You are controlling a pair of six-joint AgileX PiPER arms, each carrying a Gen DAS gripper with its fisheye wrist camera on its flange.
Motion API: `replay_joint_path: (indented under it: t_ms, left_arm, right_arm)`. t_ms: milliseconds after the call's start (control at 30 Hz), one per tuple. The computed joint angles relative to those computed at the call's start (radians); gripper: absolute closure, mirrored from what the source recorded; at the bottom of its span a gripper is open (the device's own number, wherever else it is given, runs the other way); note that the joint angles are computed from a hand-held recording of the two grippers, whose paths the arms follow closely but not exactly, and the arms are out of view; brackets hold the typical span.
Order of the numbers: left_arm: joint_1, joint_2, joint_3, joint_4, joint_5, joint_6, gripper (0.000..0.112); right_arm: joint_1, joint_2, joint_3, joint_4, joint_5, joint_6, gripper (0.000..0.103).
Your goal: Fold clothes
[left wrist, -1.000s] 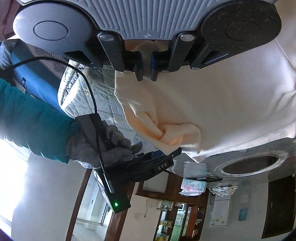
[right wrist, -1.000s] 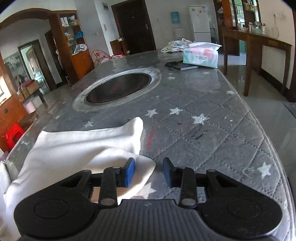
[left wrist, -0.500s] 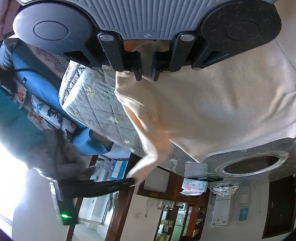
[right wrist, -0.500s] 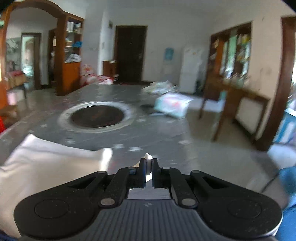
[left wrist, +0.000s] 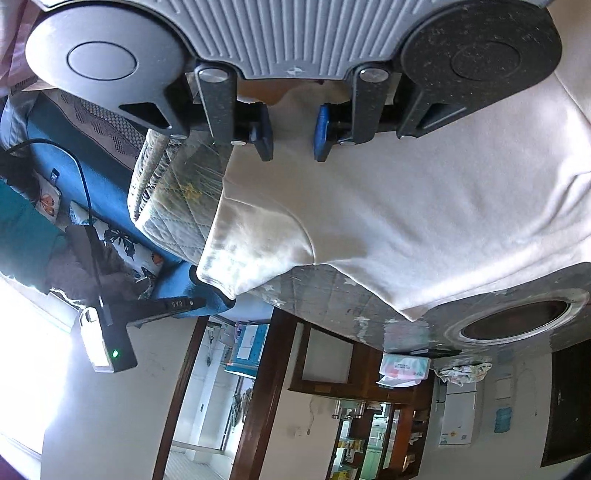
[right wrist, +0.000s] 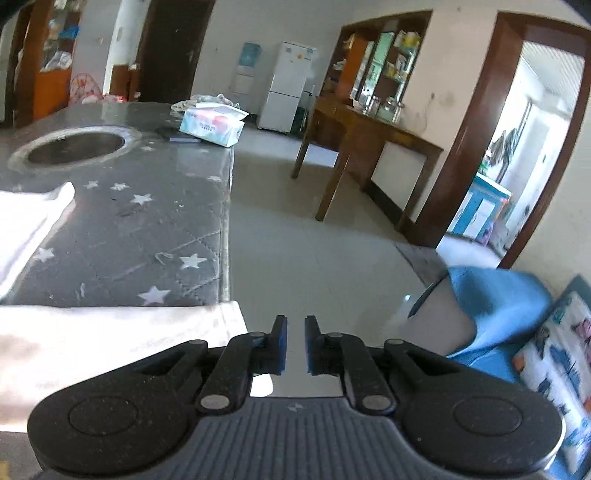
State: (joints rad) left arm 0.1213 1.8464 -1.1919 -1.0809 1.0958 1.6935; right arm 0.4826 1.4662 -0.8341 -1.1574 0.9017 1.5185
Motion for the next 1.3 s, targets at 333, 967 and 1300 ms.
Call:
replay_joint_path:
  t_ms: [333,967,1300]
  left_arm:
    - [0.008,-0.017,0.019,0.003,0.000,-0.004,0.080]
    - [0.081,0.016,-0.102,0.019,-0.014,-0.141,0.066]
    - [0.092,0.022,-0.056,0.006,0.006,-0.082,0.061]
  right_arm:
    - [-0.005,0.046,-0.027,0.038,-0.288,0.006,0.071]
    - [-0.015,0.174,-0.306,0.412,-0.477,-0.487,0.061]
    - [-0.045,0.579,-0.942,0.871,-0.298,-1.022,0.062]
